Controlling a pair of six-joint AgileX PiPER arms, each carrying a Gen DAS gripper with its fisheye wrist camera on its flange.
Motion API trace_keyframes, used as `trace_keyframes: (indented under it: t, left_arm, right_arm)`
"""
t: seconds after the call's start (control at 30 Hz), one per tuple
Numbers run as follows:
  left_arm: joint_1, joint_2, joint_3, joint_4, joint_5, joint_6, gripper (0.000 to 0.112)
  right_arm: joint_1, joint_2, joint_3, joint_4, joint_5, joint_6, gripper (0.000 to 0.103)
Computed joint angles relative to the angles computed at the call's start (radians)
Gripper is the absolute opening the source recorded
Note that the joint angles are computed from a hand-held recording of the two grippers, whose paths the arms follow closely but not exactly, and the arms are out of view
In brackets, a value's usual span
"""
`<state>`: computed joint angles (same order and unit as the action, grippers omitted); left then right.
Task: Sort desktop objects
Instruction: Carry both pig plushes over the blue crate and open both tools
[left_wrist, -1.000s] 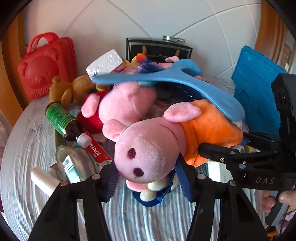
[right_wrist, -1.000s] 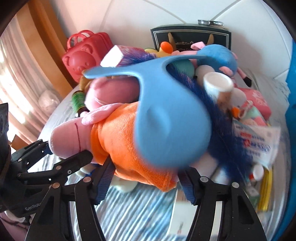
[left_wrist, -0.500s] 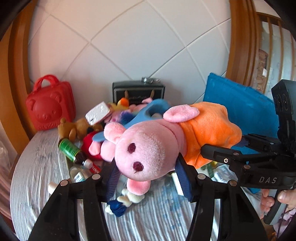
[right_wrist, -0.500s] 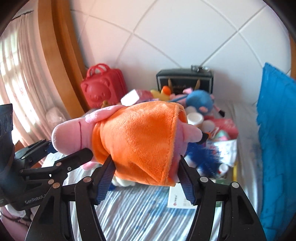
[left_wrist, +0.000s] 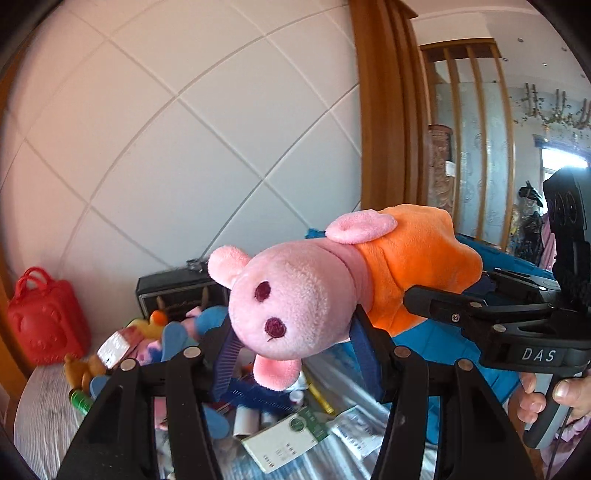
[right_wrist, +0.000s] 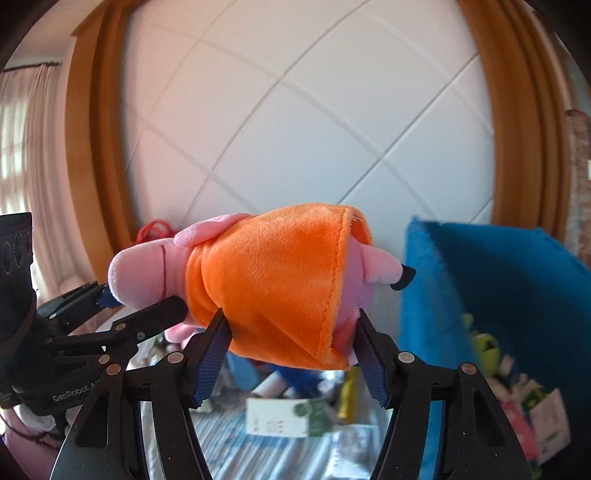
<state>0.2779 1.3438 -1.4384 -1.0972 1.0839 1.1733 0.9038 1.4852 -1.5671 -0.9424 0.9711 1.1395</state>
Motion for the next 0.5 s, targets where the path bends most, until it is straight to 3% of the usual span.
trace_keyframes:
  t: [0.13, 0.3, 0.4, 0.5]
  left_arm:
    - [-0.240, -0.044, -0.020, 0.077, -0.109, -0.104, 0.056]
    - [-0.591, -0.011, -0.091, 0.299, -0.249, -0.331, 0.056]
    - [-0.772, 0.042, -0.153, 0.472, -0.303, -0.487, 0.056]
    - [-0.927, 0.109, -0.252, 0.692, -0.306, -0.677, 0.056]
  right_arm:
    - [0.014, -0.154, 0.101, -0.086, 0.101, 0.043, 0.064]
    - [-0.036, -0.345, 0.228, -0.110, 0.201, 0.043, 0.064]
    - [-0.106, -0.436, 0.288, -0.079, 0.213, 0.020, 0.064]
    - [-0.220, -0.530, 0.339, -0.004, 0.184, -0.041, 0.064]
